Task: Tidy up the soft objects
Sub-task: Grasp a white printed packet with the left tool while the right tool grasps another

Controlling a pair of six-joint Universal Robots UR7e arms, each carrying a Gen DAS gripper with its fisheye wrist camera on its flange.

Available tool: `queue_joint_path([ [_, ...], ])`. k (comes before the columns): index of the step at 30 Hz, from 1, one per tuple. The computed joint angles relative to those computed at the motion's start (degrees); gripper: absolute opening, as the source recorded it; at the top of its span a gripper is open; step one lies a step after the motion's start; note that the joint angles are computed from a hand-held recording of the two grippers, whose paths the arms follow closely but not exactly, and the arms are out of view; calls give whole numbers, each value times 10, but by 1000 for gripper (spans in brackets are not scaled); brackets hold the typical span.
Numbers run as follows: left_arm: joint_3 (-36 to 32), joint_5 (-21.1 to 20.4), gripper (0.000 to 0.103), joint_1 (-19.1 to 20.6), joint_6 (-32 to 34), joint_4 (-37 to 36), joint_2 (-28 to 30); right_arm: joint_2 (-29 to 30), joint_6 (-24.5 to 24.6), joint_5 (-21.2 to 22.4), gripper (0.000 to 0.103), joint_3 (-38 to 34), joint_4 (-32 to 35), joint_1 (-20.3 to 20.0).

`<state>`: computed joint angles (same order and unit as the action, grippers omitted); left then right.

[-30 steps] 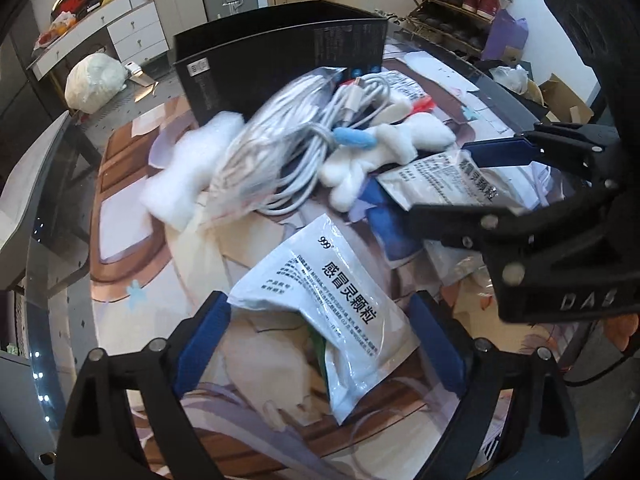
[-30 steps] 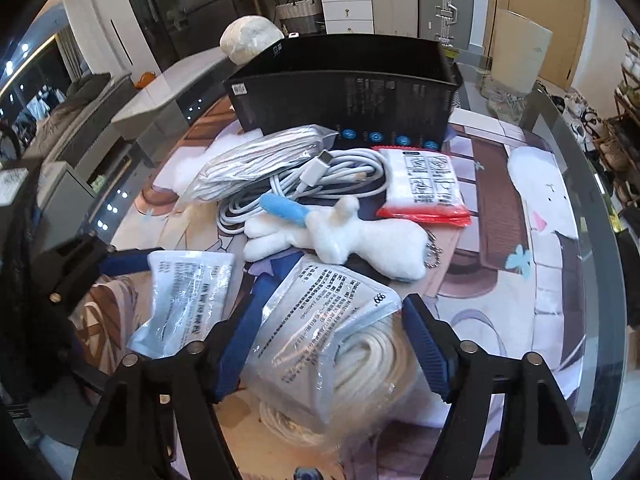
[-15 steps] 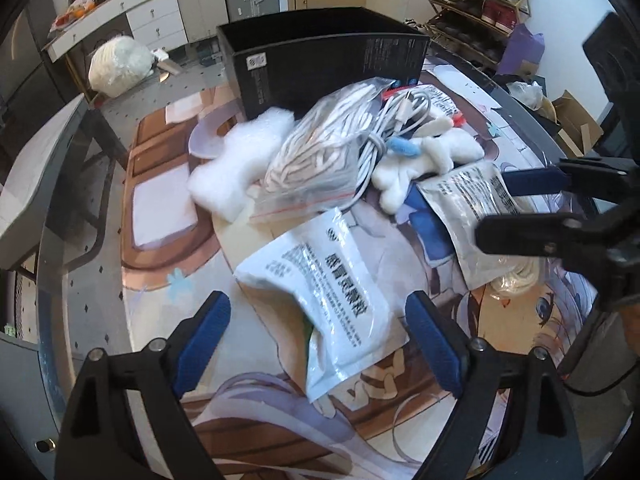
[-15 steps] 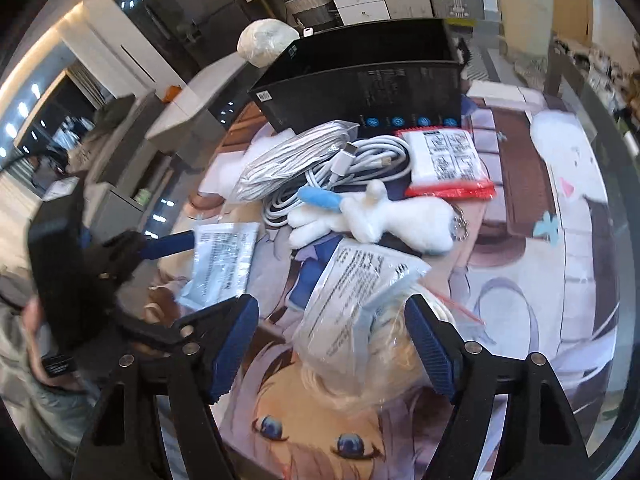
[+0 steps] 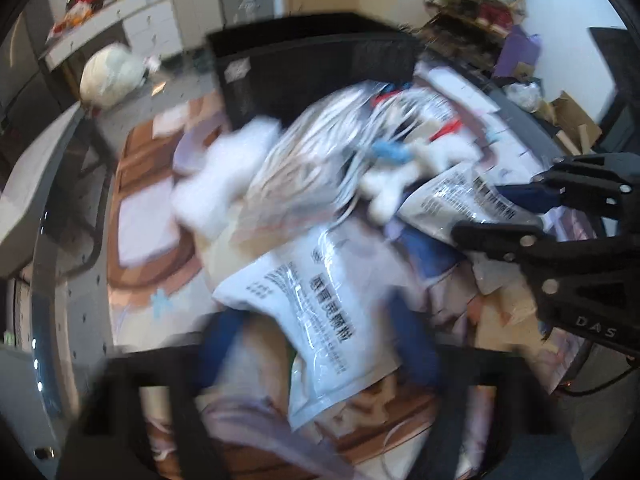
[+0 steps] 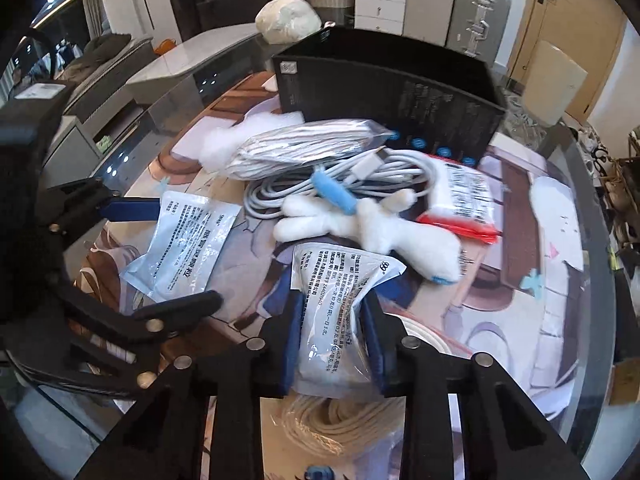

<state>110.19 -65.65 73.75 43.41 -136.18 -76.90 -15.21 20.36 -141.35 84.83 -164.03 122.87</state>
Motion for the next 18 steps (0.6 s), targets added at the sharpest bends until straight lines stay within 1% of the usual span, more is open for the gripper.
queue_joint_path([
  [1, -7, -8, 32, -1, 1, 19, 2, -4, 1, -2, 26, 8, -7, 1],
  [2, -9, -7, 30, -2, -3, 24, 3, -8, 2, -2, 25, 15, -15, 2],
  [5, -12, -11, 23, 1, 0, 18, 4, -13, -2, 5, 24, 27, -49, 4],
  [8, -18, -19, 20, 4, -3, 21, 0, -12, -12, 8, 24, 26, -64, 5],
  [12, -27, -25, 16, 6, -6, 39, -3, -30, -10, 14, 24, 56, -79, 12],
  [15, -18, -38, 15, 1, 1, 26, -14, -32, -14, 12, 24, 60, -93, 16],
  [18, -12, -57, 14, -2, 4, 11, -25, -34, -28, 9, 24, 68, -129, 19],
])
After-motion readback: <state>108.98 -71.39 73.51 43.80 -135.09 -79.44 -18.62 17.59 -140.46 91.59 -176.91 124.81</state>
